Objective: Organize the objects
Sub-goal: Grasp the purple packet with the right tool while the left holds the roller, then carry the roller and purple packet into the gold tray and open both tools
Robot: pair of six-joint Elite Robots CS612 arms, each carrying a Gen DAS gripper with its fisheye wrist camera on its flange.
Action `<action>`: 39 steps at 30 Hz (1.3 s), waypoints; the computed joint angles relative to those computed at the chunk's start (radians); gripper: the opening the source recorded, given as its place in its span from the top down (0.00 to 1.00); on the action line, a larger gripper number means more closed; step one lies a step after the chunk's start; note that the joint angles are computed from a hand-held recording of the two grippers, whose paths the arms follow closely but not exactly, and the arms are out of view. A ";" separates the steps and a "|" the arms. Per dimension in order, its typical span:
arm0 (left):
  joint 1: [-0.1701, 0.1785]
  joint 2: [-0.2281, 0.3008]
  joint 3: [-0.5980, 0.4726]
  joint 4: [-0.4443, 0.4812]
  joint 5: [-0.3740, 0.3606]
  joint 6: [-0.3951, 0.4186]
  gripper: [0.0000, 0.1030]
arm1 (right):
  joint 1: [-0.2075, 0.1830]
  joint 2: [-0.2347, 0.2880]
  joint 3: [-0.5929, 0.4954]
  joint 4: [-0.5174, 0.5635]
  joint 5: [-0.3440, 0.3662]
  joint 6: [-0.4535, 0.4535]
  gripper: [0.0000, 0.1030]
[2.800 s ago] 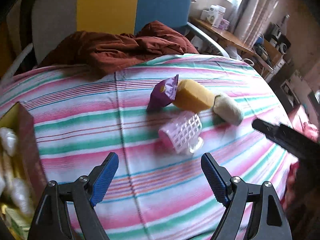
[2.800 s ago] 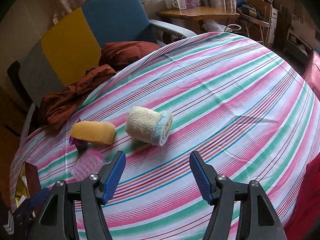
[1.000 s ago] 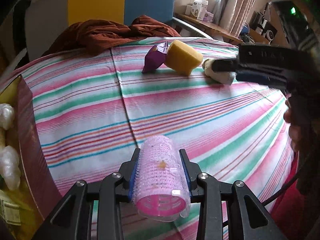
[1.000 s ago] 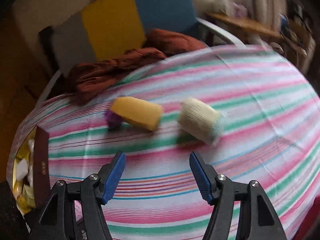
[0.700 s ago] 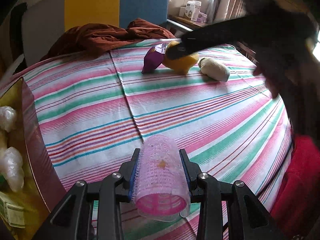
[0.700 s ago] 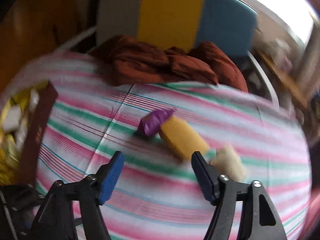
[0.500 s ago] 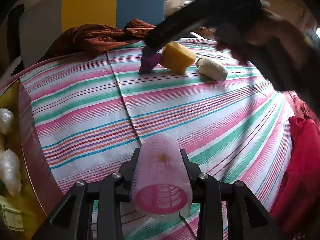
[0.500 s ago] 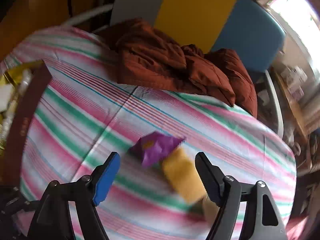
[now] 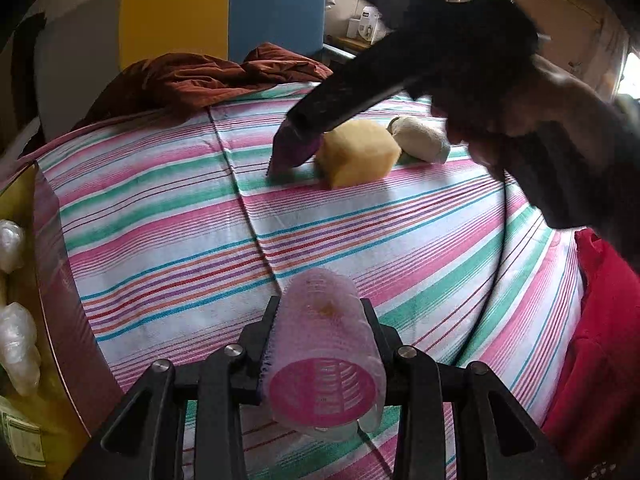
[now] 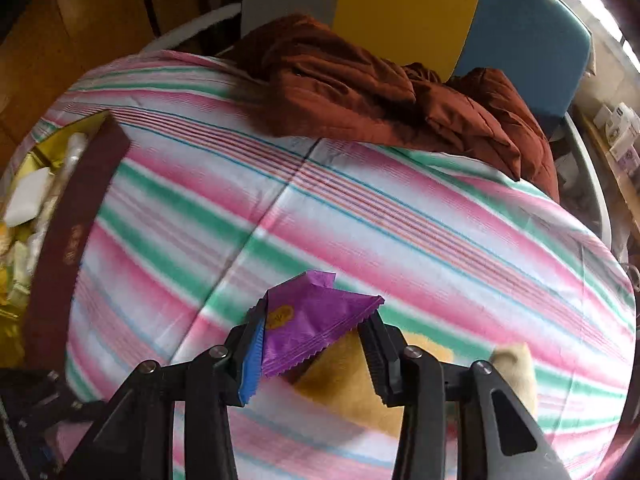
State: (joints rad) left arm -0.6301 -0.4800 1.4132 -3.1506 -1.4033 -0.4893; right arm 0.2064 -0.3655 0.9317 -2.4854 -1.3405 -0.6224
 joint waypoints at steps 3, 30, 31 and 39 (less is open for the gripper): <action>0.001 -0.002 0.003 -0.002 -0.002 -0.007 0.65 | -0.009 -0.039 0.071 -0.045 0.035 0.026 0.58; -0.047 -0.093 0.137 -0.099 0.107 0.003 0.65 | -0.071 -0.184 0.426 -0.416 0.198 0.380 0.58; -0.048 -0.101 0.149 -0.108 0.112 -0.002 0.65 | -0.069 -0.184 0.428 -0.417 0.196 0.375 0.58; -0.047 -0.143 0.220 -0.176 0.145 -0.046 0.65 | -0.060 -0.192 0.443 -0.422 0.195 0.358 0.58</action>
State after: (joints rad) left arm -0.6769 -0.6235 1.6333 -3.3264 -1.2582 -0.5350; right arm 0.1462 -0.5573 1.3750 -2.9077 -1.1458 -0.2648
